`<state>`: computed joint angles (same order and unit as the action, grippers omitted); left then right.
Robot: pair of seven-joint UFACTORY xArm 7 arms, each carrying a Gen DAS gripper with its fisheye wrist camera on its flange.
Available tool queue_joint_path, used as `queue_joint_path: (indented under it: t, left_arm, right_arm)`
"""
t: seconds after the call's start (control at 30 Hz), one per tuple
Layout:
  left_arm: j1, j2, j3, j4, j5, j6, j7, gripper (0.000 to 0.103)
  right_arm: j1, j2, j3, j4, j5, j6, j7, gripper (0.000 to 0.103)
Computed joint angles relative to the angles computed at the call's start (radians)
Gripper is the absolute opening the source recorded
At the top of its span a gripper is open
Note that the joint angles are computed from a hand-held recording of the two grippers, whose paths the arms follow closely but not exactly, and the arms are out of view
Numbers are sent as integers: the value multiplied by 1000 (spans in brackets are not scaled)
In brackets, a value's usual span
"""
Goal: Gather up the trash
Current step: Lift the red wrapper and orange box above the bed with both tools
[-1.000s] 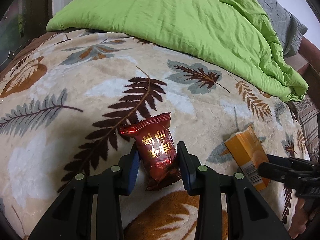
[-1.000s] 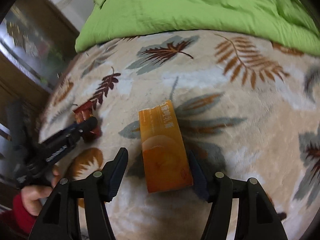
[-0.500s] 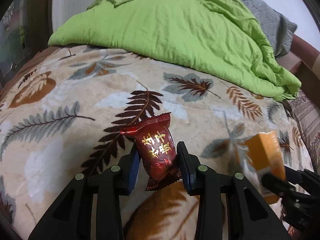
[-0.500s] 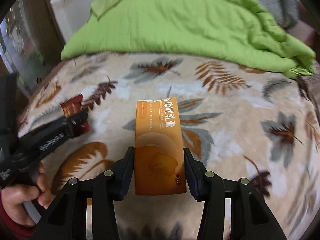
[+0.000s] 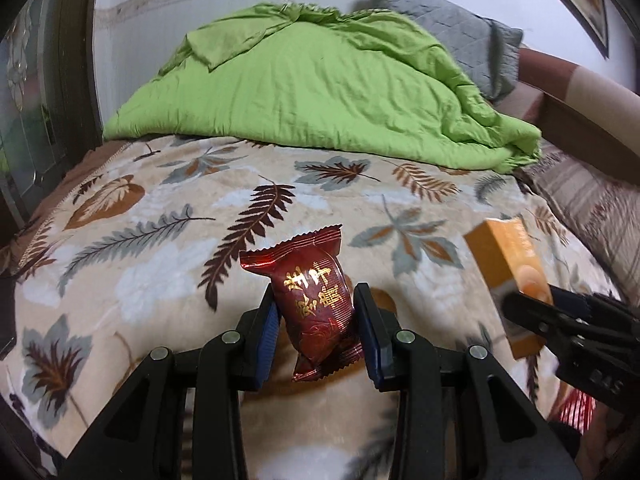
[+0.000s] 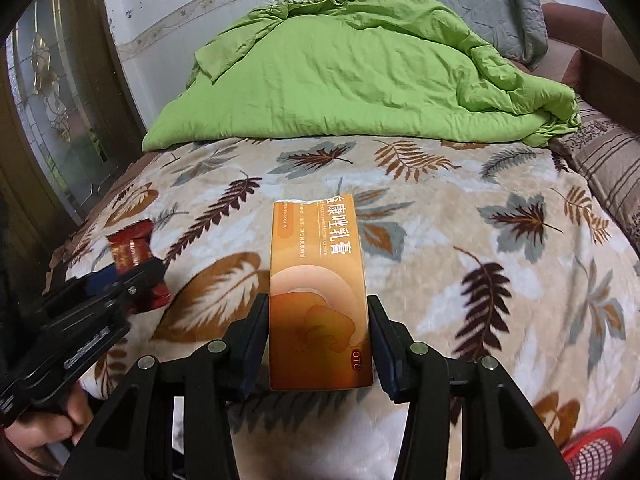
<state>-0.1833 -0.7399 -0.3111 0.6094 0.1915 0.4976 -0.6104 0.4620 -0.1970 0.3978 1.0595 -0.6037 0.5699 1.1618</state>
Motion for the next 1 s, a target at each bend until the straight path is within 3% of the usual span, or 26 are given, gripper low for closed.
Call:
queue_joint_path:
  t: [0.3, 1.0]
  left_arm:
    - [11, -84, -49, -59, 37, 3, -36, 35]
    - [17, -55, -59, -71, 66, -19, -62, 35]
  right_arm:
    - [-36, -92, 42, -99, -36, -40, 114, 51]
    - [-68, -99, 54, -131, 31, -112, 78, 51]
